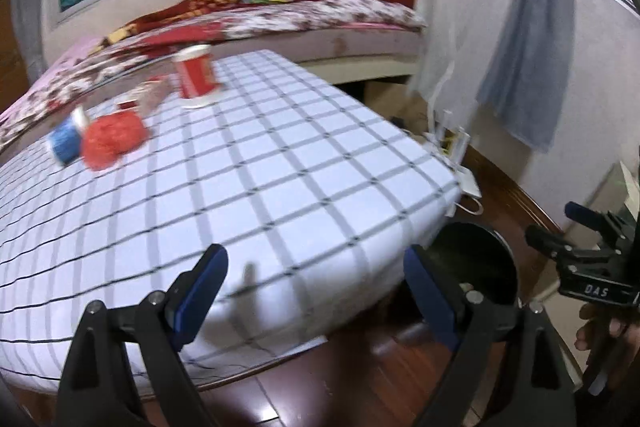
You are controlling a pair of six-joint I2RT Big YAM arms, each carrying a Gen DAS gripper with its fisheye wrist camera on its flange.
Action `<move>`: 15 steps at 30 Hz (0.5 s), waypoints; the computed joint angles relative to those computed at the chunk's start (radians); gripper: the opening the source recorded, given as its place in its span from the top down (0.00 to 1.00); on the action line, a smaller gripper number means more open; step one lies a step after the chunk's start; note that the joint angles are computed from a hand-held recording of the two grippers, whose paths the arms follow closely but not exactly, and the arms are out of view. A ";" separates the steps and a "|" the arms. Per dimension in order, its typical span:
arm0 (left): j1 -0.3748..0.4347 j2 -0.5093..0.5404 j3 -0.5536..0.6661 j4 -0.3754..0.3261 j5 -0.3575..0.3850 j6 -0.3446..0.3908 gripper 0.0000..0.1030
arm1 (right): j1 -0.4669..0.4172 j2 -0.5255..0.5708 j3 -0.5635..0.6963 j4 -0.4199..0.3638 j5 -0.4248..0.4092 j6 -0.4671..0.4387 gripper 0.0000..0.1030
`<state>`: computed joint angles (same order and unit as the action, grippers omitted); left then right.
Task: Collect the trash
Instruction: 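Move both tools back over the table toward the red bag and cups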
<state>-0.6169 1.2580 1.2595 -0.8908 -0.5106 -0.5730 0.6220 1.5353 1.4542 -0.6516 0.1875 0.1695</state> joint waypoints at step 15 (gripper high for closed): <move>0.276 -0.155 -0.026 -0.097 -0.061 0.048 0.12 | 0.116 0.225 0.401 -0.143 -0.139 -0.089 0.01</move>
